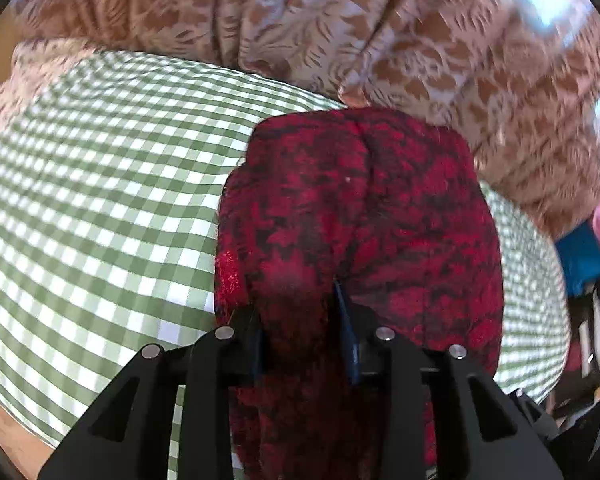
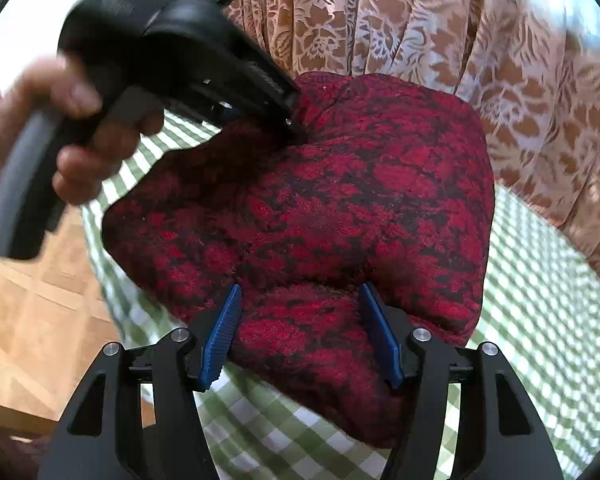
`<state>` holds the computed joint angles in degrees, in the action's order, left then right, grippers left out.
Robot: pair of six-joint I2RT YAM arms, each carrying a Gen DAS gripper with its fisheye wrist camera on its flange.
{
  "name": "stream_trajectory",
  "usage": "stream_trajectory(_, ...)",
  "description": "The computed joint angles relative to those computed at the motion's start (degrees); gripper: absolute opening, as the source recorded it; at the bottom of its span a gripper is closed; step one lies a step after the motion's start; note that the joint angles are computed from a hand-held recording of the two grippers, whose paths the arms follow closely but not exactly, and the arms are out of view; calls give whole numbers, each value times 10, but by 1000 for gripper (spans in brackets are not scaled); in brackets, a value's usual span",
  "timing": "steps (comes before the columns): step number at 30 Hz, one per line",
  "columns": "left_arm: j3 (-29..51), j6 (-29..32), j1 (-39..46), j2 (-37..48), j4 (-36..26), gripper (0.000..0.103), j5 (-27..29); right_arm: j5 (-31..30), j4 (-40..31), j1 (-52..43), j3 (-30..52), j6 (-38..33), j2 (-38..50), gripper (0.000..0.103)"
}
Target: Fold small clothes
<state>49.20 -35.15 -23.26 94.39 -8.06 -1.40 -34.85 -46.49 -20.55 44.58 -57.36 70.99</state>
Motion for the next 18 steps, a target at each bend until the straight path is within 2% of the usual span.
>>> stream_trajectory(3,-8,-4,-31,-7,10,34,-60,-36,-170,-46,123,-75,94,64)
stream_trajectory(5,-18,-1,-46,-12,23,36,-91,-74,-300,-80,234,-89,176,68)
stream_trajectory(6,-21,-1,-52,-14,27,36,-103,-94,-319,-89,264,-80,197,70)
stream_trajectory(8,-33,-2,-59,-18,44,36,-117,-124,-292,-94,301,-9,207,74)
stream_trajectory(10,-39,-2,-64,-21,50,36,-127,-129,-220,-72,316,95,209,74)
stream_trajectory(11,-41,1,-66,-22,53,36,-130,-111,-152,-49,308,171,202,74)
stream_trajectory(14,-43,4,-68,-21,60,37,-137,-54,-22,18,293,313,202,74)
stream_trajectory(18,-47,9,-75,-12,77,37,-155,66,101,103,284,414,250,72)
